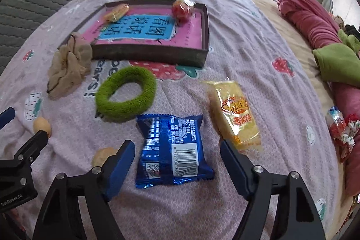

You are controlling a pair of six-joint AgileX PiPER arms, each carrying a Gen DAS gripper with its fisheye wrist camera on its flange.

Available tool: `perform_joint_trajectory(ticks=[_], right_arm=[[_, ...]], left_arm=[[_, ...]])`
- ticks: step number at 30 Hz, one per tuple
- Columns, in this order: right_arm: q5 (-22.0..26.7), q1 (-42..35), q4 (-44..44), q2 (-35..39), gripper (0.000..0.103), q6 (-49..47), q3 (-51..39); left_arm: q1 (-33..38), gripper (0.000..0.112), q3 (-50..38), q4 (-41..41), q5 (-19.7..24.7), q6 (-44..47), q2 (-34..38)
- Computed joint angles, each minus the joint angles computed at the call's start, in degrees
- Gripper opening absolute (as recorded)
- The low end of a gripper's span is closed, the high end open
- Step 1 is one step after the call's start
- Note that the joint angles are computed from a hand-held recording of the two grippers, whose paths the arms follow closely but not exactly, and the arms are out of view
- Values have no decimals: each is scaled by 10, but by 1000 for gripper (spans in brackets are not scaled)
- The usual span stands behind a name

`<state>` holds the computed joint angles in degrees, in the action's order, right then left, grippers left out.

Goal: Organize objects
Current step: 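Close right tool on the blue biscuit packet while left tool grasps the walnut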

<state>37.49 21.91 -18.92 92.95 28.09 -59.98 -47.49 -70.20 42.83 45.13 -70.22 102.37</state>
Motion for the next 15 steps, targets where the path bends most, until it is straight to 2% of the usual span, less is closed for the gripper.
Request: perform_joint_trajectory(ticks=[3, 4, 5, 9, 15], right_arm=[[11, 0, 3, 21, 78, -7, -11], [9, 2, -4, 23, 78, -1, -9], [7, 3, -6, 23, 77, 1, -8], [7, 3, 7, 33, 65, -13, -18], [0, -11, 46, 39, 60, -54, -26]], left_arm=[[4, 91, -5, -11, -4, 9, 9], [5, 82, -5, -13, -6, 12, 11], [7, 67, -5, -17, -10, 15, 12], [21, 56, -9, -54, -31, 45, 24], [27, 34, 0, -75, -61, 51, 31]])
